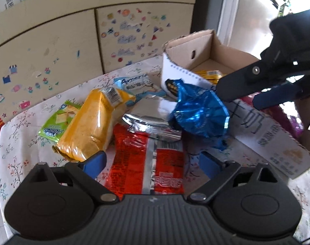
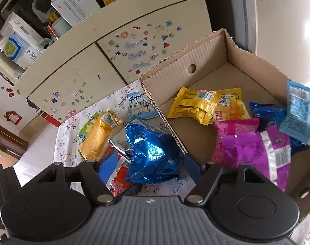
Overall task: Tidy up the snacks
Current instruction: 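Return both tools to the snack pile on the table, then grasp the red packet with the left gripper while the right gripper grasps the blue foil bag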
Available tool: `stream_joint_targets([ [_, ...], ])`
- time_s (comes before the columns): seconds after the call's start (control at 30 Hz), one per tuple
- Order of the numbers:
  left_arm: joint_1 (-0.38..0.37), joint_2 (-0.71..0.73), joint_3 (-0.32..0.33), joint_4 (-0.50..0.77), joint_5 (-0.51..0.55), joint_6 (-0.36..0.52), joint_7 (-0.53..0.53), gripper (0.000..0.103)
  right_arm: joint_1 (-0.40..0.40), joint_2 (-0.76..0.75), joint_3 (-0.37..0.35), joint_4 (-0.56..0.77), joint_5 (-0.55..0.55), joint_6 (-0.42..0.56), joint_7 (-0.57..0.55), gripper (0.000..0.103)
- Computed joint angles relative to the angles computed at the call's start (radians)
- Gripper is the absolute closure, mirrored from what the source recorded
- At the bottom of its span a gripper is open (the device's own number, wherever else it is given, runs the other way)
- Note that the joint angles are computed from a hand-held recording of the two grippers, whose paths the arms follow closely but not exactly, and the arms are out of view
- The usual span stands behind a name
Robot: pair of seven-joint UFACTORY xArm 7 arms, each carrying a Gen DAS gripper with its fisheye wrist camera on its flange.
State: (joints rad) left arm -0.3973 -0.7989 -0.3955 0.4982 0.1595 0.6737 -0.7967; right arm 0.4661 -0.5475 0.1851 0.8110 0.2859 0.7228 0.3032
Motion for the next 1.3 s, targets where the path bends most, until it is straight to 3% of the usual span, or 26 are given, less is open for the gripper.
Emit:
stream_joint_targets([
  [0.07, -0.010, 0.003, 0.019, -0.008, -0.020, -0.004, 0.002, 0.024, 0.002, 0.020, 0.001, 0.004, 0.006, -0.017, 0.002, 0.030],
  [0.17, -0.022, -0.012, 0.033, -0.019, -0.036, 0.018, 0.011, 0.035, 0.003, 0.046, 0.004, 0.006, 0.008, -0.038, 0.005, 0.034],
  [0.53, -0.056, -0.193, 0.065, -0.062, -0.094, 0.231, 0.058, 0.035, 0.038, 0.112, 0.025, -0.003, -0.018, -0.105, -0.031, 0.041],
  [0.77, -0.025, -0.313, 0.087, -0.089, -0.120, 0.364, 0.078, 0.035, 0.145, 0.129, -0.072, 0.044, 0.234, 0.012, -0.258, 0.040],
  [0.83, -0.016, -0.331, 0.086, -0.094, -0.128, 0.374, 0.080, 0.035, 0.125, 0.125, -0.051, 0.052, 0.229, 0.011, -0.283, 0.039],
  [0.93, -0.011, -0.339, 0.087, -0.098, -0.140, 0.374, 0.091, 0.035, 0.071, 0.126, 0.011, 0.057, 0.110, -0.016, -0.260, 0.031],
  [1.17, -0.002, -0.329, 0.079, -0.103, -0.142, 0.374, 0.114, 0.026, 0.061, 0.165, 0.029, 0.070, 0.023, -0.010, -0.295, 0.011],
  [1.3, -0.005, -0.328, 0.080, -0.115, -0.150, 0.361, 0.116, 0.022, 0.082, 0.185, 0.025, 0.069, 0.039, 0.000, -0.338, 0.010],
])
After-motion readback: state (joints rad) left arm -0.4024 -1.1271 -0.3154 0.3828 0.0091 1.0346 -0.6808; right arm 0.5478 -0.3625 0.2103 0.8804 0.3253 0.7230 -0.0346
